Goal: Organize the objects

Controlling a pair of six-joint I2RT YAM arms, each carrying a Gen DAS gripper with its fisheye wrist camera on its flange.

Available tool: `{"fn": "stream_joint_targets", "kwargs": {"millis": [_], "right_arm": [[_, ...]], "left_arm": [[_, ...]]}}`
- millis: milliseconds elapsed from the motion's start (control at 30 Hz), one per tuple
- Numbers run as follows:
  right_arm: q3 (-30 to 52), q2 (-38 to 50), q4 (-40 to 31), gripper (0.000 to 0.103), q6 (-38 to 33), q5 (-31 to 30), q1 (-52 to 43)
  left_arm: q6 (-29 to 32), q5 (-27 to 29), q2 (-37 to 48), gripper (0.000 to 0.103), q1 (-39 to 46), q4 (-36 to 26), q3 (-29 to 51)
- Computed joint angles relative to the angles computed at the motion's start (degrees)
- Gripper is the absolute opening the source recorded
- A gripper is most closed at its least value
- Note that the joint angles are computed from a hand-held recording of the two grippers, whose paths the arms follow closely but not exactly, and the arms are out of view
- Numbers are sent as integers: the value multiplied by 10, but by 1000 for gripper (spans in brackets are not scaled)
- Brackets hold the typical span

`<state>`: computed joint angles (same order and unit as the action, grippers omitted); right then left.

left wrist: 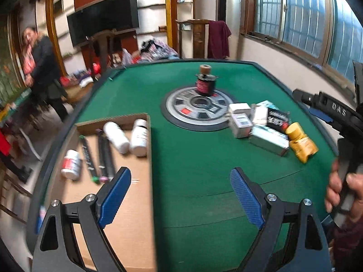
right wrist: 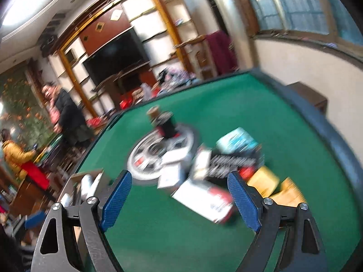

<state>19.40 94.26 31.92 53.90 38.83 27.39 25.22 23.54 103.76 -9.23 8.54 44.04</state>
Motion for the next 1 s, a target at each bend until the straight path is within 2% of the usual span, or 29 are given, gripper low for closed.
{"fn": "stream_joint_targets", "kwargs": {"millis": [133, 267, 367, 433, 467, 533, 633, 800, 833, 900, 967, 1000], "right_arm": [[-31, -48, 19, 93, -44, 11, -73], [-56, -48, 92, 93, -102, -14, -163], [-80, -7, 178, 93, -127, -50, -218], [-94, 46, 238, 93, -119, -74, -246], [-91, 52, 229, 93, -115, -103, -265], [-99, 65, 252, 94, -104, -154, -293], [-96, 65, 248, 93, -106, -158, -289], [-77, 72, 229, 94, -122, -141, -260], [-74, 75, 227, 94, -123, -136, -253], [-72, 76, 226, 94, -126, -124, -242], [-71, 76, 226, 94, -127, -114, -236], [-72, 77, 227, 94, -127, -116, -236]], "left_arm": [[-49, 12, 34, 89, -24, -20, 36], [-115, -19, 83, 89, -80, -11, 82], [-151, -45, 127, 89, -123, -16, 127], [-171, -61, 153, 89, -147, -21, 157], [-184, -71, 171, 89, -163, -23, 177], [-203, -83, 199, 89, -186, -18, 206], [-216, -103, 235, 89, -216, -7, 244], [-194, -136, 282, 88, -250, -10, 298], [-187, -140, 287, 84, -252, -8, 304], [-172, -151, 302, 58, -258, -15, 322], [-165, -133, 309, 26, -254, -21, 330], [-161, -143, 309, 19, -257, -23, 331]]}}
